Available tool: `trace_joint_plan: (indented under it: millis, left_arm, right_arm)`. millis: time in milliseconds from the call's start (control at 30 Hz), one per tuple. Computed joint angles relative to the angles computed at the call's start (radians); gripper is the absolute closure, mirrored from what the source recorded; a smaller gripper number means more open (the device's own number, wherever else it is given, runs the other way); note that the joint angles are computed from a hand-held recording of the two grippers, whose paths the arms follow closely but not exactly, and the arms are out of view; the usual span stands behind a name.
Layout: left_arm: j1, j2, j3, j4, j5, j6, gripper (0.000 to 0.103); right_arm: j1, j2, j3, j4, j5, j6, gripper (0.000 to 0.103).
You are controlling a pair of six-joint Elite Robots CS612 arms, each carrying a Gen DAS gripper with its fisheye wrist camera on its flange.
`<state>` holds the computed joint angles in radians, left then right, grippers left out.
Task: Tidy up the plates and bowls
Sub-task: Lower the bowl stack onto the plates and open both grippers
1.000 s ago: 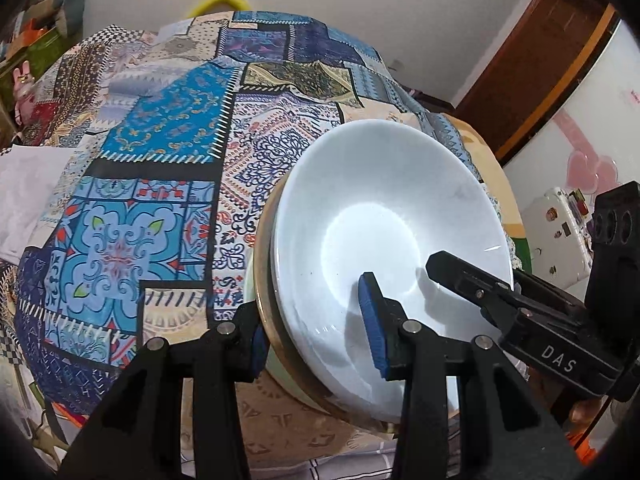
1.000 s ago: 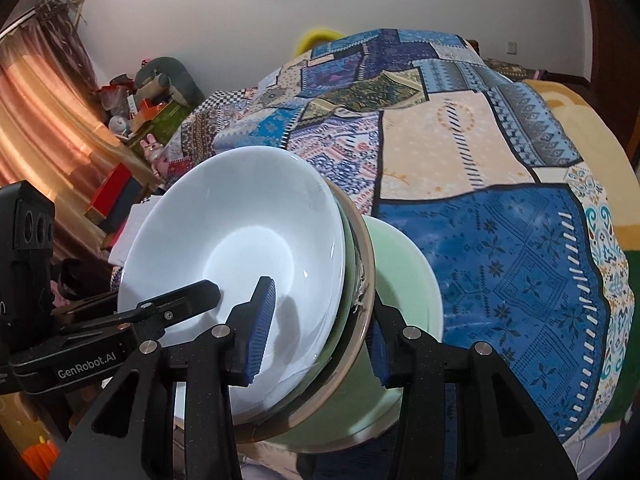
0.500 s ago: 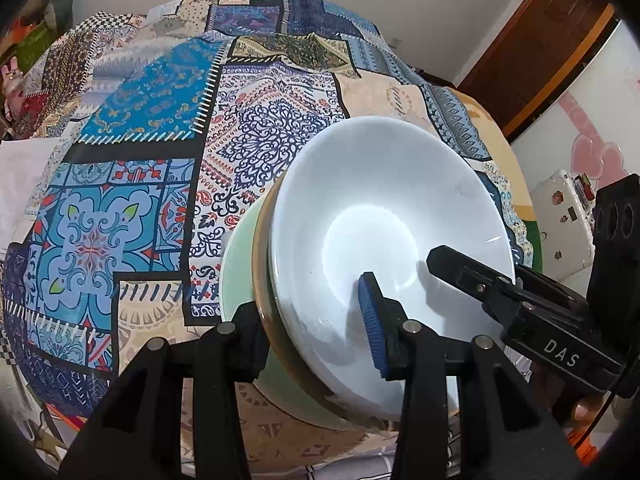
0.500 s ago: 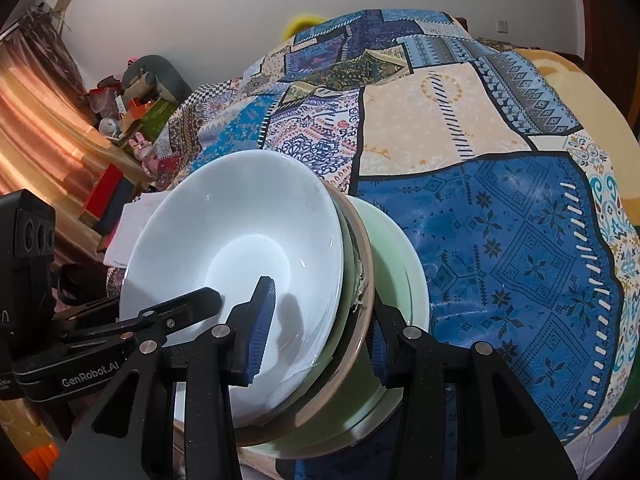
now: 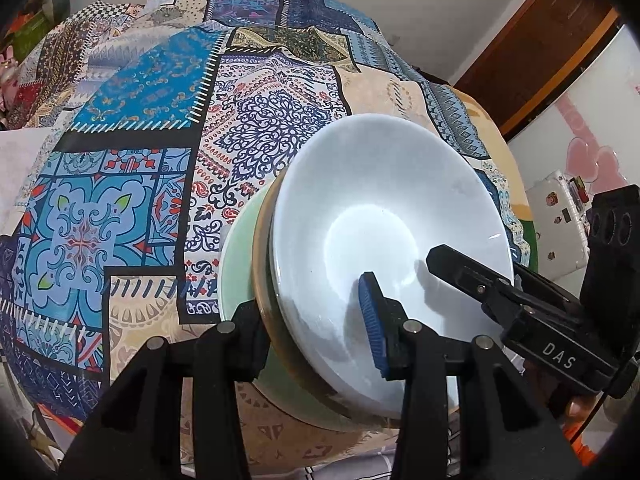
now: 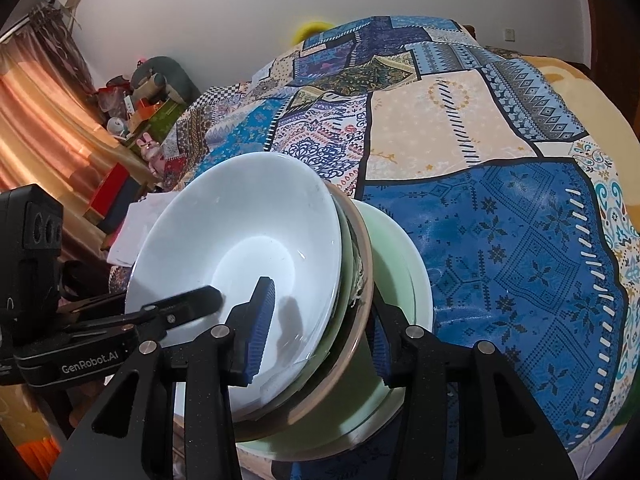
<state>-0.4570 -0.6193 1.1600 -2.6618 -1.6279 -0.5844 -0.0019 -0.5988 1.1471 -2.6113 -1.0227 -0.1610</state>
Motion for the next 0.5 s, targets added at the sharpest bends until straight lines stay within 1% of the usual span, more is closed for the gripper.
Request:
trace_joint_plan:
  millis: [100, 133, 200, 233, 267, 300, 367, 500]
  left_arm:
    - [-0.008, -0.006, 0.006, 0.002, 0.057, 0.008, 0.062]
    - [-0.009, -0.009, 0.010, 0.002, 0.067, 0.008, 0.061]
    - [-0.007, -0.016, 0.018, 0.003, 0.063, 0.003, 0.061]
    - [-0.007, -0.020, 0.022, -0.001, 0.063, 0.003, 0.061]
    - [-0.009, -0.026, 0.032, -0.011, 0.072, 0.003, 0.060]
    - [-0.012, -0.035, 0.044, -0.023, 0.089, 0.002, 0.059]
    - [-0.018, -0.053, 0.069, -0.059, 0.121, 0.004, 0.051]
    - [-0.034, -0.090, 0.119, -0.133, 0.177, 0.028, 0.047]
  right_arm:
    - [0.001, -0.010, 0.016, -0.023, -0.013, -0.003, 0.058]
    - [0.001, -0.015, 0.022, -0.034, -0.017, -0.005, 0.056]
    - [0.000, -0.028, 0.043, -0.069, -0.024, -0.004, 0.052]
    - [-0.001, -0.034, 0.051, -0.085, -0.022, -0.002, 0.047]
    - [-0.004, -0.042, 0.064, -0.111, -0.018, 0.003, 0.044]
    - [-0.005, -0.047, 0.072, -0.131, -0.017, 0.009, 0.043]
    - [-0.008, -0.061, 0.093, -0.174, -0.009, 0.016, 0.042]
    - [-0.013, -0.085, 0.124, -0.231, 0.017, 0.026, 0.038]
